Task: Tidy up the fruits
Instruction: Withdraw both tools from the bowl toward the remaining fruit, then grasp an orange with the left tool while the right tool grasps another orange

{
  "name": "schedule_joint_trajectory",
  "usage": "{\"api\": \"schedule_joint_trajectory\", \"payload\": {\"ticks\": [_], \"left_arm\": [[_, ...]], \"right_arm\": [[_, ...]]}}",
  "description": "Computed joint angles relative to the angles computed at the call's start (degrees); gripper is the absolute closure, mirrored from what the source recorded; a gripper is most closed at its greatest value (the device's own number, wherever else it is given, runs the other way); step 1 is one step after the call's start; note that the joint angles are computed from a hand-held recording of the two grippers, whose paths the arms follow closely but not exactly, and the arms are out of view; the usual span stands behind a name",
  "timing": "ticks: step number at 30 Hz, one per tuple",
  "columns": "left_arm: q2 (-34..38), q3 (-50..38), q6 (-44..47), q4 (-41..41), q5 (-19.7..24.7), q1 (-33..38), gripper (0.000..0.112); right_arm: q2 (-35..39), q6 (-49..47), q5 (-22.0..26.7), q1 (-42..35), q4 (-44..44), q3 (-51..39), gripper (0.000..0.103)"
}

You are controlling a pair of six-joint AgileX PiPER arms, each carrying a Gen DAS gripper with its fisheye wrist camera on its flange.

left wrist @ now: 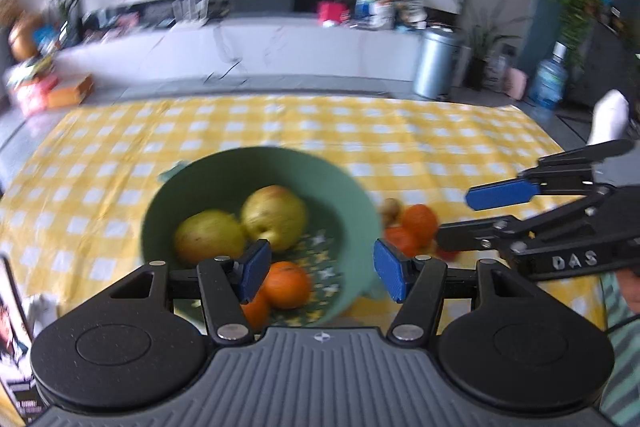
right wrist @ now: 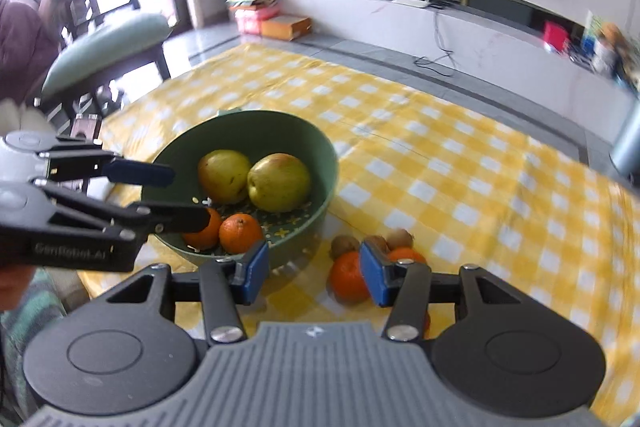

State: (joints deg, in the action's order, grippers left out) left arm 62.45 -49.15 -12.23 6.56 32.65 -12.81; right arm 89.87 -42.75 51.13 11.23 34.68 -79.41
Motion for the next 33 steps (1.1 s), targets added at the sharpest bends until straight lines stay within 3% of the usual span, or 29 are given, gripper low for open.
{"api": "schedule_joint_trajectory", "payload": {"ticks": [6, 15, 23, 28, 33], "left_arm": [[2.89, -0.47, -14.45, 19.64, 1.83, -13.86, 0.043], [10.55, -2.36, -25.42, 36.15, 4.76, -26.29, 0.044], [18.11, -3.97, -18.71, 38.08, 1.73, -26.51, 0.048], [23.04, -6.19, -14.42, 42.53, 3.26, -27.36, 0.051], [27.25, -9.17, -4.68, 39.36, 2.39, -25.59, 0.053]], "right_arm": [[-3.86, -3.88, -3.42, -5.95, 5.88, 9.62, 0.055], [-3.25, -10.94, -6.18, -12.13, 11.99, 15.71, 0.055], [1.8, -14.38, -7.53, -13.3, 14.14, 13.3, 0.054], [5.78, -12.25, -9.44, -11.34, 11.93, 9.24, 0.054], [10.55, -11.82, -5.77, -10.9, 12.67, 3.77, 0.054]]}}
